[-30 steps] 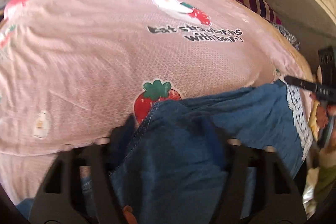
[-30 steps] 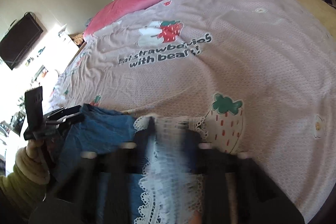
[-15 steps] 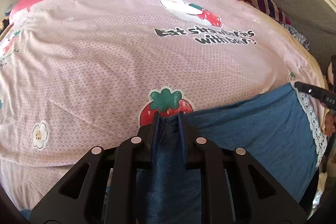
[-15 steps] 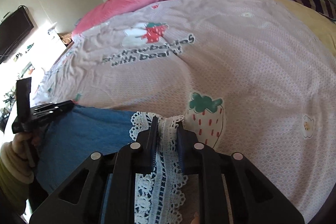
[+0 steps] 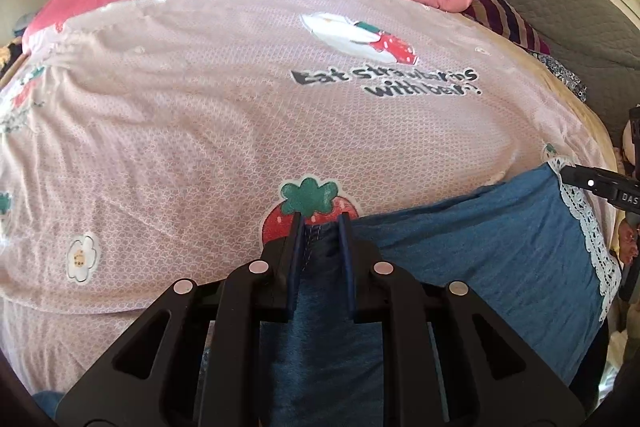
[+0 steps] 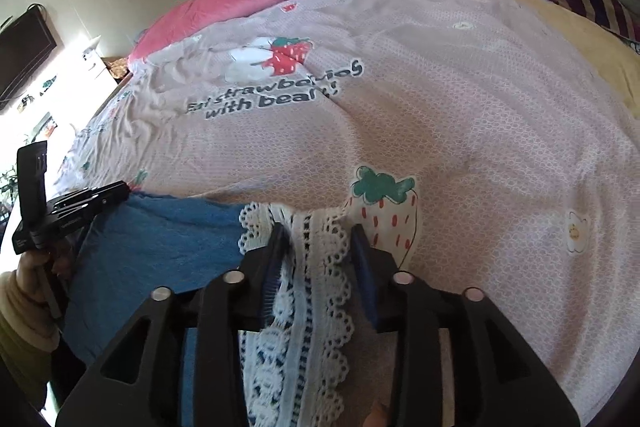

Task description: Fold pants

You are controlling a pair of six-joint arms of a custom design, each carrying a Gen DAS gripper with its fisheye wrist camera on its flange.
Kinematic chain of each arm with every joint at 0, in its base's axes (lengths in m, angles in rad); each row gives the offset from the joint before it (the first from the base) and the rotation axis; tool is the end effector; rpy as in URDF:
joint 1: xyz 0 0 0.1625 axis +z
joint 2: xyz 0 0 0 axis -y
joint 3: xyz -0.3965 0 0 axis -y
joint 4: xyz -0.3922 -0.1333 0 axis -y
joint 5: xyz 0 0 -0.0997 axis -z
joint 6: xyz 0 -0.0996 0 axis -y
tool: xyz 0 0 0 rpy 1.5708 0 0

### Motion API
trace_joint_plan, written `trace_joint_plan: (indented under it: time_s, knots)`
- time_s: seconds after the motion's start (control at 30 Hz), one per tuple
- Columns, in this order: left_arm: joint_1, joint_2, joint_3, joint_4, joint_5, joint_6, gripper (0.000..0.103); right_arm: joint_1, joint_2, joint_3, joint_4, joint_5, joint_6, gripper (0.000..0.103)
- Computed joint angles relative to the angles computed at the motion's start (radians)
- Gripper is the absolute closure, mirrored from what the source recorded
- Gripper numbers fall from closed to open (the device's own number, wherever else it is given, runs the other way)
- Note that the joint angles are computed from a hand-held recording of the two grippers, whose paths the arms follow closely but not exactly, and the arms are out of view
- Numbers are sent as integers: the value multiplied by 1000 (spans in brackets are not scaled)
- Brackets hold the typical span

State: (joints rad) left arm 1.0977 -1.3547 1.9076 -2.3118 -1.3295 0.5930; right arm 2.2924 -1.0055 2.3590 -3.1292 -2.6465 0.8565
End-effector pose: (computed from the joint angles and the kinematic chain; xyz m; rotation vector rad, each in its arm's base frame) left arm -0.1038 -0.5476 0.2674 1.4349 2.4967 -0.2502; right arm 0.3013 -0.2733 0.0883 -0.2921 -2.2569 1.1261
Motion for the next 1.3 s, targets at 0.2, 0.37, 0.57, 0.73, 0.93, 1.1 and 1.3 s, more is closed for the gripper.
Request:
trace_joint_plan:
  time_s: [0.2, 0.37, 0.57, 0.73, 0.93, 1.1, 1.3]
  knots:
    - [-18, -59, 27, 7, -34, 0, 78, 72, 2, -28, 78, -32, 43, 47]
    - [-36, -118, 50, 26, -68, -5, 68, 108, 19, -56, 126, -35, 77, 40]
    - [-61, -187, 75, 42, -86, -14, 59, 141, 23, -84, 209, -31, 135, 33]
    - [-77, -241, 89, 65, -93, -30, 49, 174, 12, -107, 300, -43, 192, 26]
    - [-98, -309, 123, 89, -84, -42, 36, 213, 5, -129, 385, -52, 236, 17]
    - [-121, -374, 164, 108, -97, -37, 23, 236, 4, -138, 430, -53, 257, 11]
    - [-148, -433, 205, 142, -93, -55, 13, 245, -5, -138, 493, -58, 285, 8]
